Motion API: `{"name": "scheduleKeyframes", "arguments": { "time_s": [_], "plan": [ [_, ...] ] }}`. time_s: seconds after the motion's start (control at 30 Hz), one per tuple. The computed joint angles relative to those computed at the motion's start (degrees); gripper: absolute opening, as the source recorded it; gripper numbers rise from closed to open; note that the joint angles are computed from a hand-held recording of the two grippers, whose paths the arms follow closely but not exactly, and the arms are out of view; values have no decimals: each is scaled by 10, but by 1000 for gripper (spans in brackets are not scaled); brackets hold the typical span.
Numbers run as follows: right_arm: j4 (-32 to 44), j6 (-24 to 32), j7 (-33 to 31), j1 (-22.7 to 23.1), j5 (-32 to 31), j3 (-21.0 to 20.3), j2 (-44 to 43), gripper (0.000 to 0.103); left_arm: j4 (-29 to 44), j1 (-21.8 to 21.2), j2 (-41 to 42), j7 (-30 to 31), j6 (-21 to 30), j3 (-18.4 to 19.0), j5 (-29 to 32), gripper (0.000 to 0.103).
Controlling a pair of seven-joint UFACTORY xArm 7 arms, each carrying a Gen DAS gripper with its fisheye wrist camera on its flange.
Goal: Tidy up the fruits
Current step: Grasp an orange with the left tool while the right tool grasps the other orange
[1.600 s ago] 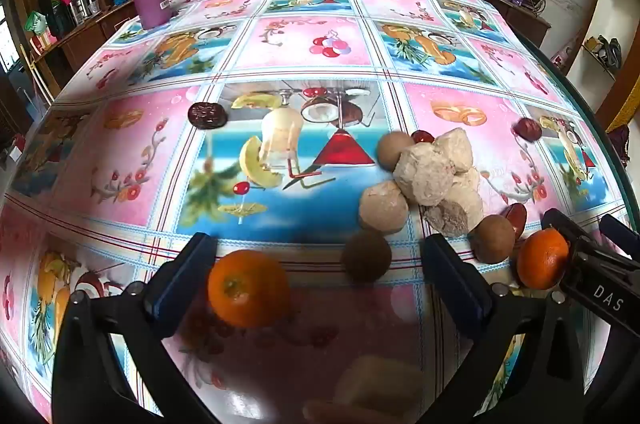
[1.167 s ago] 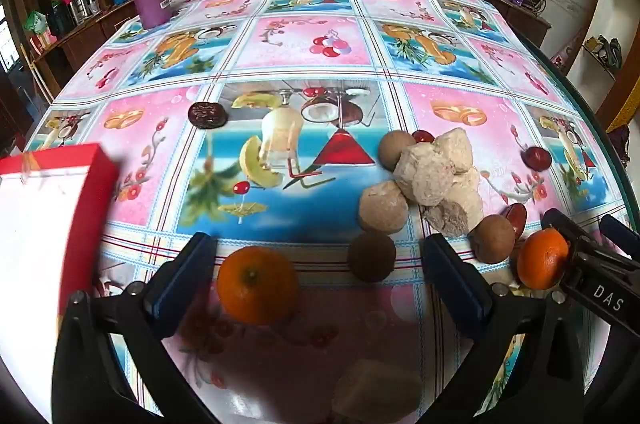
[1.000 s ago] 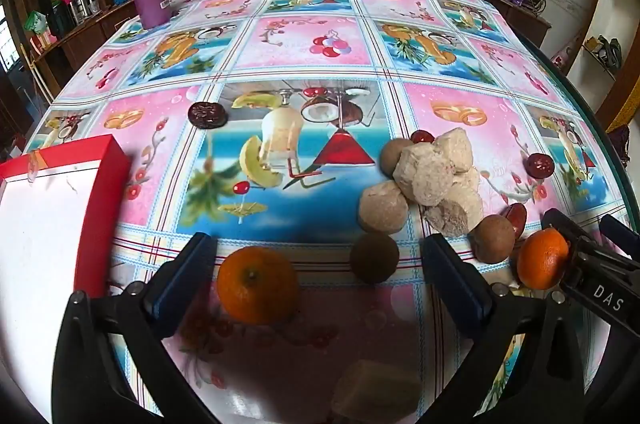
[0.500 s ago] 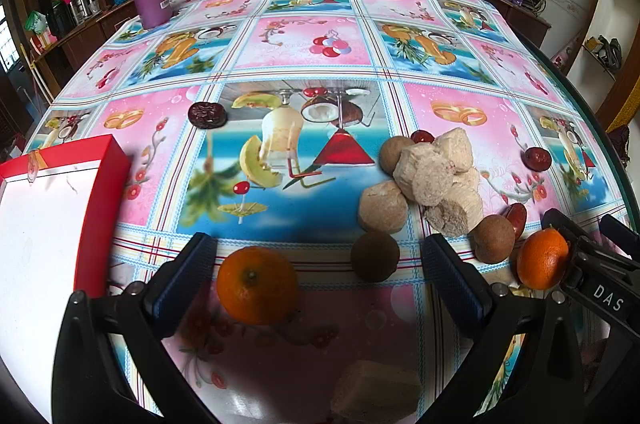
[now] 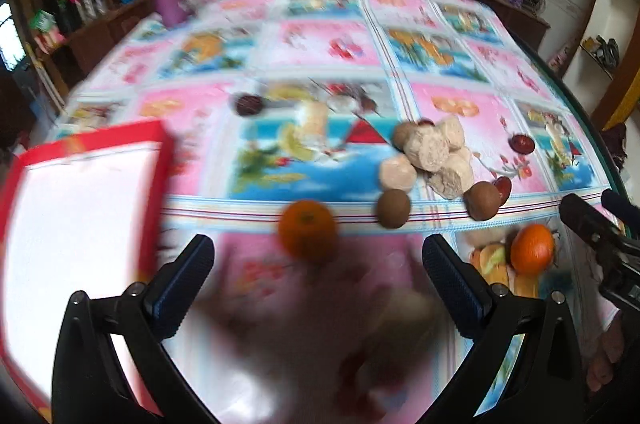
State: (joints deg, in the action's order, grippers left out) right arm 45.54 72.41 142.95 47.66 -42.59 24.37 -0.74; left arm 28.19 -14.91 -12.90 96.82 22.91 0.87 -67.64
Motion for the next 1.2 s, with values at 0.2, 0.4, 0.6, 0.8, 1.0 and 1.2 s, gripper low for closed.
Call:
{"name": "scheduleKeyframes", "arguments": {
  "time_s": [0.2,0.4,0.6,0.8,1.0,1.2],
  "plan": [
    [79,37,-25,25,-41,1,50,103,-28,32,-73,25,53,49,32,103],
    [112,44,-37,48,-37,-15,78,103,-41,39,-96,44,60,73,43,103],
    [124,55,-23,62,-30,-22,84,103,-42,40,-114,61,58,89,24,103],
    [132,62,-23,69,-24,-26,89,103,-41,48,-119,64,72,95,29,103],
    [124,51,-23,66,-24,-29,87,103,-42,48,-118,52,67,87,40,103],
    [105,29,-22,57,-22,-30,78,102,-34,35,-99,46,54,80,37,103]
  ]
}}
